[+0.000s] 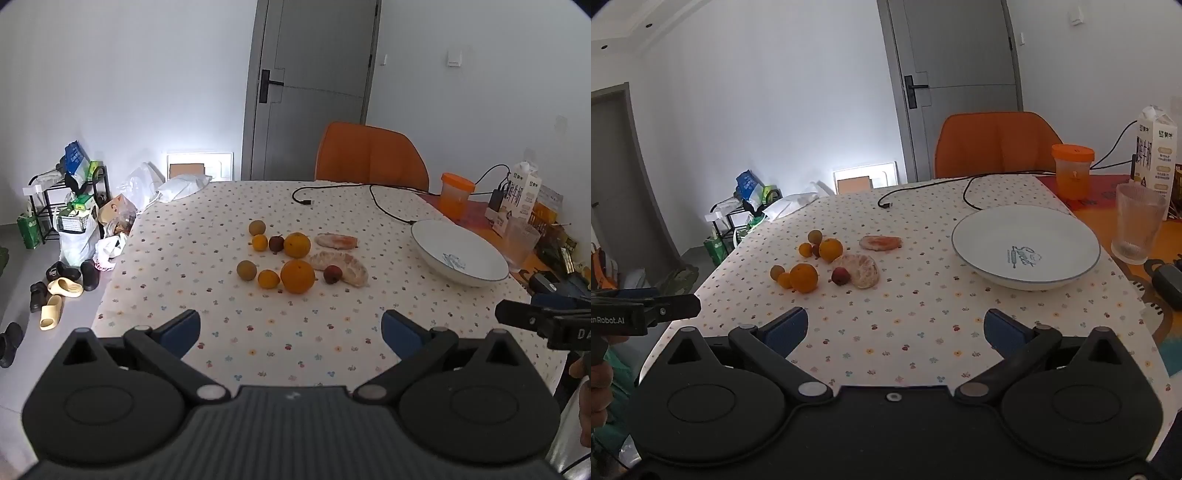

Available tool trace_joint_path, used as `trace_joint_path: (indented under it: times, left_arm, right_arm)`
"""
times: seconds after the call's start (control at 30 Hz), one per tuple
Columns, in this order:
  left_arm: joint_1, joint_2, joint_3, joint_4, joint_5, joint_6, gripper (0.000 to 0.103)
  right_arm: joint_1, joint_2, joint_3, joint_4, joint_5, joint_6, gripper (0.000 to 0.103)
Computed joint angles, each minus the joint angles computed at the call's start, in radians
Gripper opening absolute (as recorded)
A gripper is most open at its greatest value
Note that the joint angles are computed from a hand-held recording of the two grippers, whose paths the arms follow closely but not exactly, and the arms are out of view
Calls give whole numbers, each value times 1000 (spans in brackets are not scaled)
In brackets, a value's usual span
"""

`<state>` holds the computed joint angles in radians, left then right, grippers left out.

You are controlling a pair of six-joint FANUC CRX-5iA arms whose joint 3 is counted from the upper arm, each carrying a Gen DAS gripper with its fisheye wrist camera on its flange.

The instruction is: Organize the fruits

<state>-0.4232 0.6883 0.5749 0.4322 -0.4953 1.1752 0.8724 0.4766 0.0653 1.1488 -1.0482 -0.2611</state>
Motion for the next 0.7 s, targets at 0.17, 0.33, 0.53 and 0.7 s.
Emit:
trace_joint_path:
  times: [0.17, 0.33, 0.53, 0.7]
  left_arm:
    - [1, -1, -2, -4, 1, 5, 103]
    - [3, -1, 2, -7, -2, 12, 103]
    - [4, 0, 5, -8, -6, 14, 103]
    - [5, -10, -13, 3, 7, 3, 103]
  right_arm:
    - [1, 10, 12, -18, -23, 8, 103]
    - [2, 8, 7, -15, -26, 4, 103]
    - [1, 5, 2, -12, -21, -1, 103]
    - [3, 3, 1, -12, -18, 4, 103]
